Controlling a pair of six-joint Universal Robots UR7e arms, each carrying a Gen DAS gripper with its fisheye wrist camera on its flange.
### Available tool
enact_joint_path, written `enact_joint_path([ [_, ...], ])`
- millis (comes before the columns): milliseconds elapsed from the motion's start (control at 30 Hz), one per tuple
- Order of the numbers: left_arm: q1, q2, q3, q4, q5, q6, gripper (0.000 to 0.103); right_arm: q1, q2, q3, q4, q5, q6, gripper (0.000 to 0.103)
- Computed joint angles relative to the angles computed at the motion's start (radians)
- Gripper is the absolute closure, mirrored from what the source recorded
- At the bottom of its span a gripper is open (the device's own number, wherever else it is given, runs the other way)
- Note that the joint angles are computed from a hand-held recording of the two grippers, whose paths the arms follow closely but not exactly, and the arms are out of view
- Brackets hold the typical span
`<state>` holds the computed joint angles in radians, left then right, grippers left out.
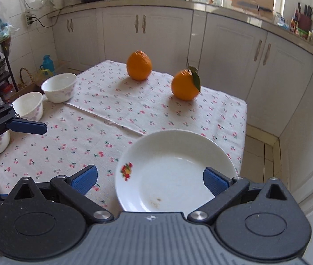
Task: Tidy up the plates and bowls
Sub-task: 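Move both tools to a large white bowl and grasp its rim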
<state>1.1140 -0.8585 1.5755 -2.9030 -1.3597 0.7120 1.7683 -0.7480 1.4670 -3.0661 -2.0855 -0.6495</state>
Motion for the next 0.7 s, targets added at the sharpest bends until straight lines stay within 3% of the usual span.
enact_joint_path([
  [133,0.015,-0.059,0.043,-0.046,0.025,-0.021,0.001,0.035,0.037,-0.004,-0.053,0.050,-0.033,0.000],
  [400,0.052,-0.171,0.149,-0.187,0.155,0.023,0.001,0.103,0.160,-0.100,-0.043,0.077,-0.079,0.000],
  [533,0.081,-0.231,0.205,-0.243,0.205,0.058,0.001,0.125,0.214,-0.151,0.018,0.118,-0.081,0.000],
  [700,0.126,-0.275,0.226,-0.223,0.255,0.081,0.001,0.141,0.288,-0.239,0.128,0.178,-0.036,0.000],
])
